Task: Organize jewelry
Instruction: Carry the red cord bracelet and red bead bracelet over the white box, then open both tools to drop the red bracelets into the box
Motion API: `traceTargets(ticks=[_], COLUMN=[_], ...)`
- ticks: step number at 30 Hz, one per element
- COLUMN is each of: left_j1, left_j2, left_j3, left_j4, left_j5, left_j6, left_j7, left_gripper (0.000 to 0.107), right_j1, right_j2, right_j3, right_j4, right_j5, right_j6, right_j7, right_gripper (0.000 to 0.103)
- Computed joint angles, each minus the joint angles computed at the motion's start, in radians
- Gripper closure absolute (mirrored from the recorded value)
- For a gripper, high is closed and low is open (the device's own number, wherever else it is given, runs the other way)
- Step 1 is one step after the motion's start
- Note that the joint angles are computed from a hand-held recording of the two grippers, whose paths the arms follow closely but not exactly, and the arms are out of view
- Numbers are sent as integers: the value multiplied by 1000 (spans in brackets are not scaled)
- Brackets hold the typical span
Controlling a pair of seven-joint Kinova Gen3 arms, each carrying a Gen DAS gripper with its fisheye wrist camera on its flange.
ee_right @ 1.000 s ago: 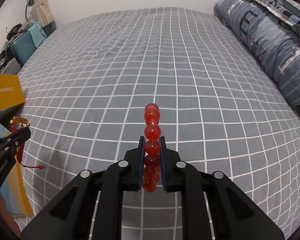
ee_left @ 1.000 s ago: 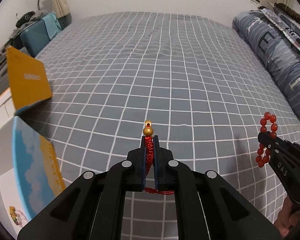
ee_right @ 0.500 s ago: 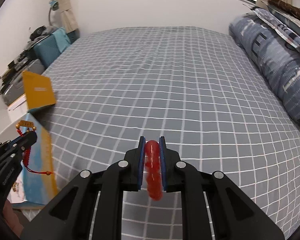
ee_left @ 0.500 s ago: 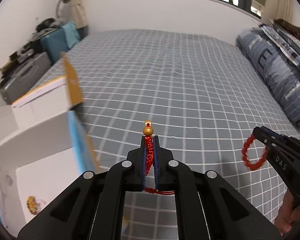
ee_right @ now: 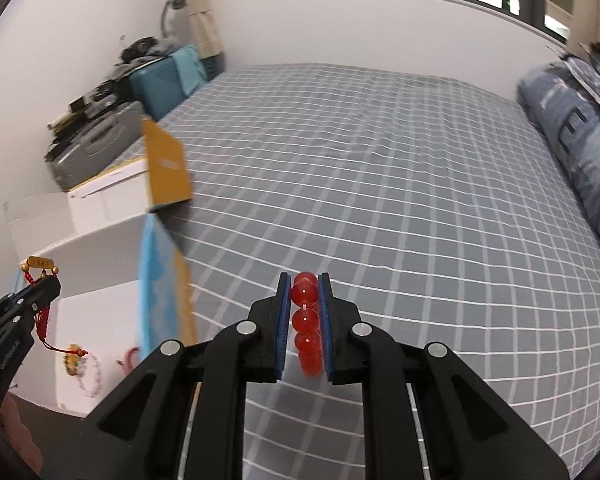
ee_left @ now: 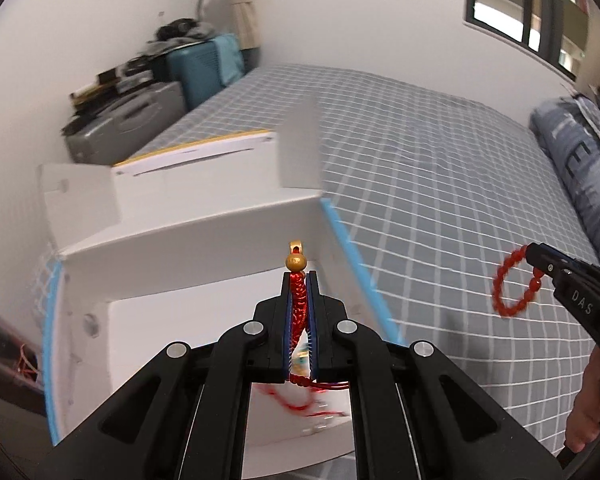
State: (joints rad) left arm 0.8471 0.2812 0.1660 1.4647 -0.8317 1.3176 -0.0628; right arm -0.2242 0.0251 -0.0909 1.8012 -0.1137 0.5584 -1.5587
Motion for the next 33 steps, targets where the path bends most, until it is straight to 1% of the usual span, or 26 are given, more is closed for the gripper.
traceTargets(ticks=[3,7,13,17,20,22,24,25,27,33], left_j1=[-6,-48,-113,-156,-195,-228,-250,-257,-262,-285], left_j2=[-65,-138,-216,-251,-267,-273,-272,-262,-248,-232], left_j3=[2,33,92,126,131,122,122,123,125,97], left_j4=[75,158,252,308,356,385,404,409,415,443], left_j5=[4,11,24,42,71,100,114,117,117,149], left_j6=[25,50,77,68,31,-19,-50,-58,-70,-150], left_j7=[38,83,154,192,201,189,183,180,179,146], left_gripper=[102,102,102,102,102,102,102,102,102,102], right_j1=[-34,-88,-158,-201,-236,-250,-265,-273,-305,-347], right_j2=[-6,-15,-29,-21,10,31,68,82,118,186], right_j3=[-27,-59,-95,-116,-129,-129,-127,-126,-116,-99], right_j4=[-4,-9,-16,-18,-30,-28,-37,-40,-43,-62], right_j5=[10,37,53,74,109,109,117,122,169,211], right_j6=[-6,-17,-34,-44,-41,-43,-42,-43,-45,-17], right_j7=[-31,-74,-108,-137,-171,-168,-170,-172,-202,-232], right_gripper=[90,90,90,90,90,90,90,90,90,90])
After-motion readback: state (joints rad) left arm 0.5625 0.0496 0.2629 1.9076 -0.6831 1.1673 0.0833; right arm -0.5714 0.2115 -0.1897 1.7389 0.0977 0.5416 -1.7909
